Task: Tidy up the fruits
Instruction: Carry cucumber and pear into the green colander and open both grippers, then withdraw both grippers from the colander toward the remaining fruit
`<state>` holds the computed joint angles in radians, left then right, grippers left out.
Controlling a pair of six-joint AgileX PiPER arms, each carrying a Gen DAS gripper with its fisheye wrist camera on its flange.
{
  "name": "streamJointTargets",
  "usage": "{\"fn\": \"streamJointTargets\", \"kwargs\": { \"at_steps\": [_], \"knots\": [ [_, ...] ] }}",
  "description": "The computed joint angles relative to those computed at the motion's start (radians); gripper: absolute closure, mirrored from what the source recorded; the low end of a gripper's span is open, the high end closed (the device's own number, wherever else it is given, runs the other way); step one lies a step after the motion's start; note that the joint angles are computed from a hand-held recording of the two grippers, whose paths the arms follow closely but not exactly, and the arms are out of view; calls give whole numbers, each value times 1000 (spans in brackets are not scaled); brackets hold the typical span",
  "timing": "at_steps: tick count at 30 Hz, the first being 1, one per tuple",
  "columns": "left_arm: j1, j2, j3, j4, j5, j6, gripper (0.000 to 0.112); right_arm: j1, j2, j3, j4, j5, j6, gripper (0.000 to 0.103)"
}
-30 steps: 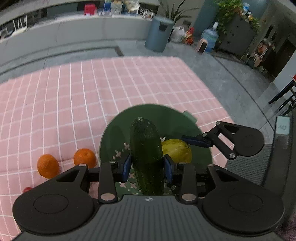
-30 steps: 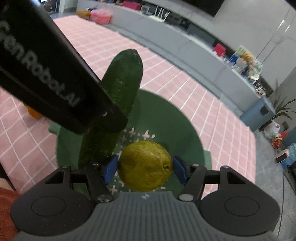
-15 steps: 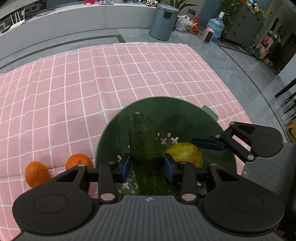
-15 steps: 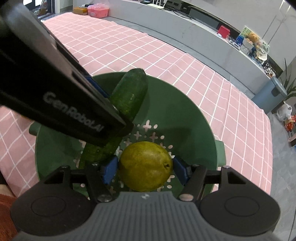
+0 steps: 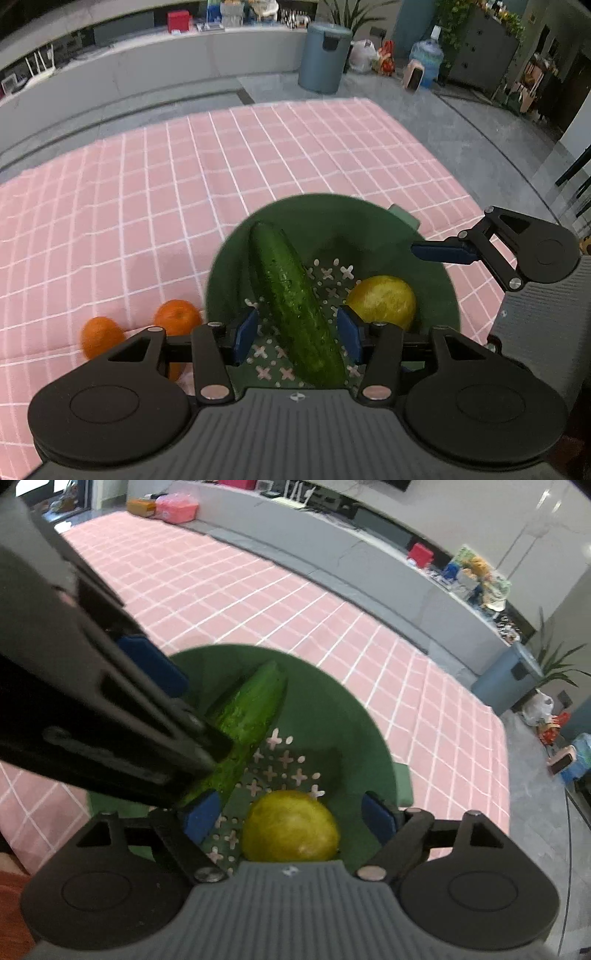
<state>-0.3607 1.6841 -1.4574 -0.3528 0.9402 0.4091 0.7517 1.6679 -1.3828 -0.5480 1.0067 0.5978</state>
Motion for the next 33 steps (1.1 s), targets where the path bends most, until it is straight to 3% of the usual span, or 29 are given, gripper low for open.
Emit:
{"fn": "streamJointTargets", "kwargs": {
  "at_steps": [8, 17, 26, 33],
  "knots": [
    [91, -221, 147, -20, -28, 78, 53, 156, -20, 16, -168, 29, 347, 20],
    [310, -389, 263, -113, -1, 287, 53, 408, 47, -49, -386, 160, 760, 20],
    [563, -416, 367, -311, 14, 557, 52, 523, 175, -153, -458, 193, 1077, 19],
    [612, -367, 394, -332, -27, 631, 52, 517, 273, -227, -443, 130, 1084, 19]
  ]
}}
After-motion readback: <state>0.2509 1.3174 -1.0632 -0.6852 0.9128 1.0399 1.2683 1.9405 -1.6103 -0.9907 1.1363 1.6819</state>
